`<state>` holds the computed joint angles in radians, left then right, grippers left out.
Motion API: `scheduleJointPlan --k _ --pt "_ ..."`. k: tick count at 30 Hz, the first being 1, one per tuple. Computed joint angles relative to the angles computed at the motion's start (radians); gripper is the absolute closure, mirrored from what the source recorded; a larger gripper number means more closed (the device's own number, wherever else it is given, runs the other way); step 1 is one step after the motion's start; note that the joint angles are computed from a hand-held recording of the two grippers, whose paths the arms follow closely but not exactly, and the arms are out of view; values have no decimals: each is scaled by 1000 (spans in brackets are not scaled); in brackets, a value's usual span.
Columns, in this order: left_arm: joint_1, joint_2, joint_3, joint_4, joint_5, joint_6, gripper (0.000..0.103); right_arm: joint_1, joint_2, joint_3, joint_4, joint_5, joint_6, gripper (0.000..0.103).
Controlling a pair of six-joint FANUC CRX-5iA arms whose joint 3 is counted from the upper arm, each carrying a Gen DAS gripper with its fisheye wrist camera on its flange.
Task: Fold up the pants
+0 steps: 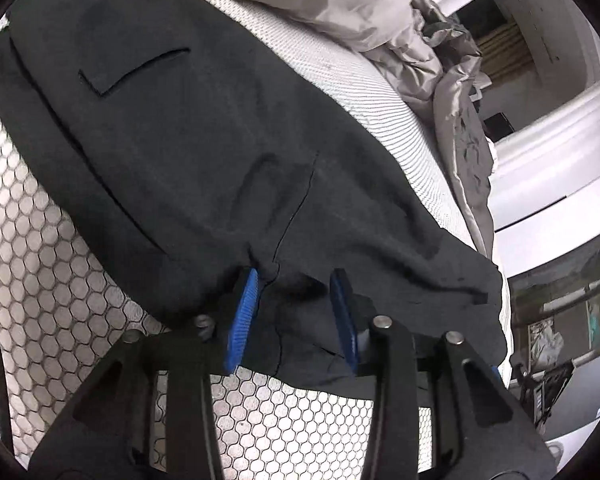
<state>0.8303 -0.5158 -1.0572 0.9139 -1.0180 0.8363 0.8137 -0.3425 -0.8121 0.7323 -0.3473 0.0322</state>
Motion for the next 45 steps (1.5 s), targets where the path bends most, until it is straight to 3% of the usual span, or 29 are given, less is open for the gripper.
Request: scheduleJointPlan --k 4,6,8,15,21,25,31,37,39,43,44,45 --pt "76 -20 1 -21 -112 -18 66 19 5 14 -47 -10 54 0" --pt "135 -42 -9 -20 -188 -44 57 28 7 22 -67 -19 83 0" --pt "137 -54 -12 -17 -185 -47 56 35 7 25 -75 -26 93 0" --pt "27 10 5 -27 -64 18 56 67 28 49 -97 -34 145 0" --pt "88 -12 16 -71 -191 -13 55 86 37 62 -115 -60 184 0" --pt "66 13 0 -21 -143 1 55 83 32 57 -109 -54 169 0" --pt "-67 72 12 14 8 47 54 87 41 67 -122 -63 191 0" --pt "-28 29 16 -30 -88 59 50 82 28 57 -117 -66 182 0" --pt "-50 51 23 -18 -79 55 43 78 27 56 -114 -68 173 0" --pt "-105 64 11 28 3 75 42 82 38 66 -118 -72 173 0" --pt "-123 54 5 37 40 86 49 85 39 68 -118 -73 179 0" --pt "-134 36 -3 40 76 96 65 87 39 68 -116 -73 182 0"
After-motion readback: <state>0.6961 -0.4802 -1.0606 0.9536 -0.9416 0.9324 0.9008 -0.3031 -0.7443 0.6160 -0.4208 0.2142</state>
